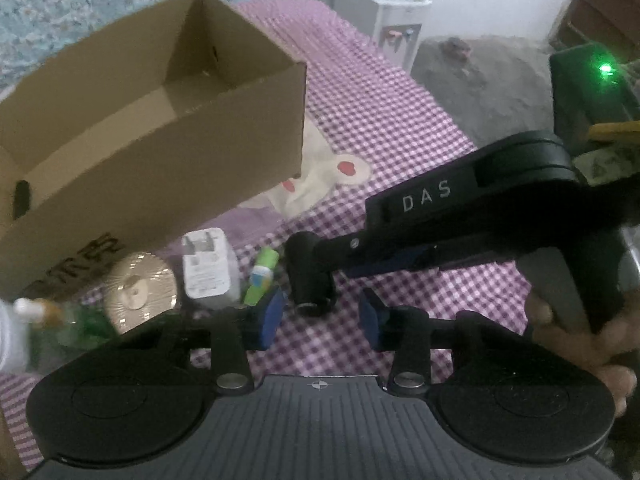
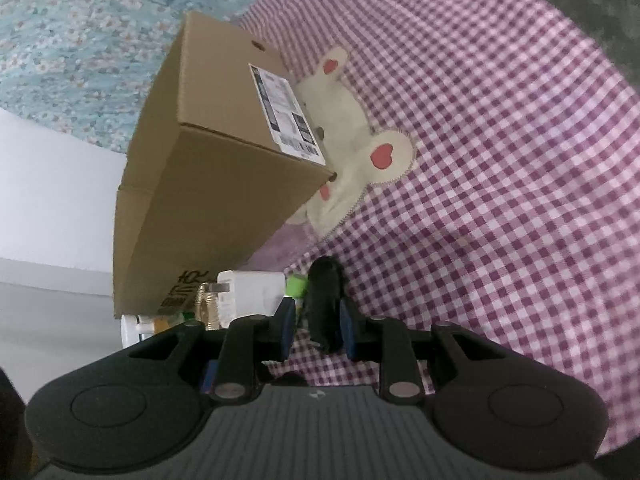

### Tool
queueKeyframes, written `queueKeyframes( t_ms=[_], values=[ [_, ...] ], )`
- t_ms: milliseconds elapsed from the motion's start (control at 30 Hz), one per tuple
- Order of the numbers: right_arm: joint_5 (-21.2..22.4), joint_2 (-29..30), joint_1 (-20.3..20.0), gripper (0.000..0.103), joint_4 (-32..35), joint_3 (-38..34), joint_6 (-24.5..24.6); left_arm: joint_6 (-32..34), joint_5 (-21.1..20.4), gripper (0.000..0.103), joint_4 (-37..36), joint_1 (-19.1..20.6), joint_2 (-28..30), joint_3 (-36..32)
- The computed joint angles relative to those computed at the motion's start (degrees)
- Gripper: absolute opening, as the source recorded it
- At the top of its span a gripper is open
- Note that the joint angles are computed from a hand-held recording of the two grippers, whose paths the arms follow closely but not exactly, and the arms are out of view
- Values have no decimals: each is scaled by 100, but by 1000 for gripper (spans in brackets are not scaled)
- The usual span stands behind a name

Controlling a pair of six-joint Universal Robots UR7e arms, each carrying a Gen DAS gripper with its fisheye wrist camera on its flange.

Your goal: Organize rigid objects

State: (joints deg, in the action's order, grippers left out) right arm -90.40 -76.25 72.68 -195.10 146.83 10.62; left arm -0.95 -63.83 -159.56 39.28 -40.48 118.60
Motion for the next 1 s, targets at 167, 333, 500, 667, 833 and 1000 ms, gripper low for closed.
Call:
queueKeyframes(
  t_ms=[167,333,500,667,833,1000],
  values=[
    [232,303,-217,25,-93,-64,-77,-47,45,35,105,53,184,-112],
    [685,445,-455,24,-195,-81,-131,-105,35,34,282,134,294,-259],
    [1172,416,-716,23,-97,-64,-159,-128,119,34,368,158,372,-353],
    [1129,535,-648,20,-220,-90,-226,-123,185,34,314,182,453,-387],
    [815,678,-405,18,-511,-88,-176,-154,205,34,366,141,449,-395],
    [785,606,-385,17,-750,104,-35,-76,123,34,266,7,361,-253]
  ],
)
